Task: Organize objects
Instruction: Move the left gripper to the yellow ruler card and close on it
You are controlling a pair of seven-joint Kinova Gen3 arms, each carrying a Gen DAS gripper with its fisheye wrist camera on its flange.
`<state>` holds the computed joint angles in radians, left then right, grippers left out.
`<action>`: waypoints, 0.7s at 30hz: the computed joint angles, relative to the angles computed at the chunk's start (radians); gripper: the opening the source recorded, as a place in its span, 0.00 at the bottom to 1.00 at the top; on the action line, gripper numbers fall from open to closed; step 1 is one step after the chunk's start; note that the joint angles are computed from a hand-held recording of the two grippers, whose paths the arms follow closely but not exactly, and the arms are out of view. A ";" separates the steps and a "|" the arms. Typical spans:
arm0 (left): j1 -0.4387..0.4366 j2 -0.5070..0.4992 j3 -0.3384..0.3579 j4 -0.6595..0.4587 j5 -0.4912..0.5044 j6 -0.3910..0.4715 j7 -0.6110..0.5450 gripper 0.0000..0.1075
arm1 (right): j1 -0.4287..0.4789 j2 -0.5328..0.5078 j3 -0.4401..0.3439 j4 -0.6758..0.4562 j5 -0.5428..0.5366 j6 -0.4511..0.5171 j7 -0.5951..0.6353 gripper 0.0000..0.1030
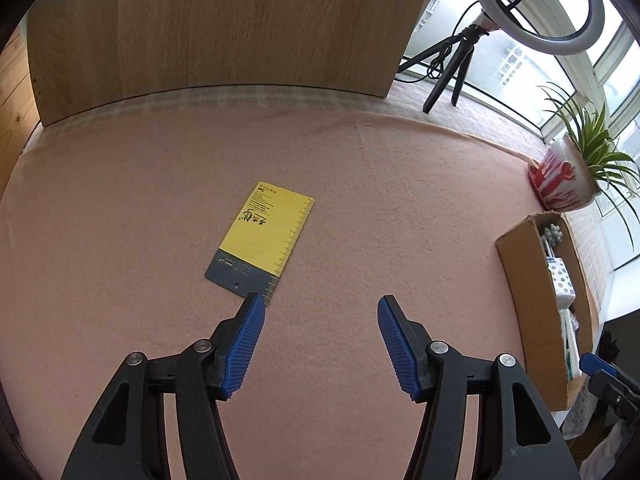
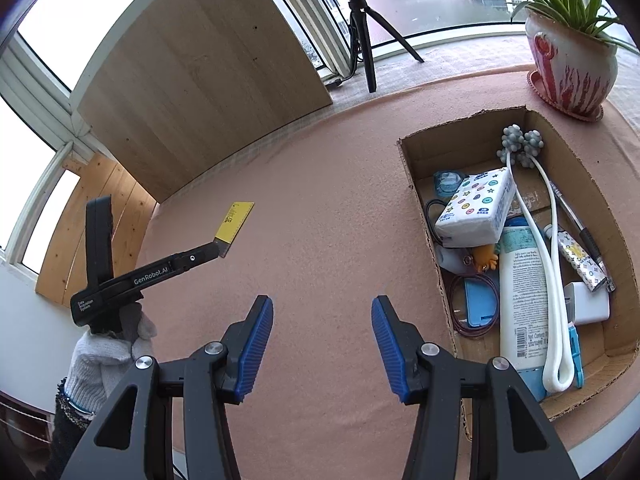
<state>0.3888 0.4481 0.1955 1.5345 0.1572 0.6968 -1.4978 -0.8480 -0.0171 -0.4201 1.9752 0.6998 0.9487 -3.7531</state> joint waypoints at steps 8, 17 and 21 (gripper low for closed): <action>0.014 0.112 -0.023 -0.140 -0.040 0.053 0.019 0.58 | -0.031 -0.005 -0.024 0.002 0.001 0.066 -0.083 0.46; 0.093 0.224 -0.079 -0.310 -0.151 0.164 0.052 0.63 | -0.041 -0.029 -0.048 0.035 -0.022 0.096 -0.176 0.46; 0.101 0.254 -0.079 -0.354 -0.172 0.196 0.046 0.64 | -0.038 -0.037 -0.057 0.044 -0.029 0.103 -0.190 0.46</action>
<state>0.4897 0.7021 0.1165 1.1801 -0.0151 0.8931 -1.4517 -0.8864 -0.0542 -0.4773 2.0187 0.6709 1.0515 -3.9432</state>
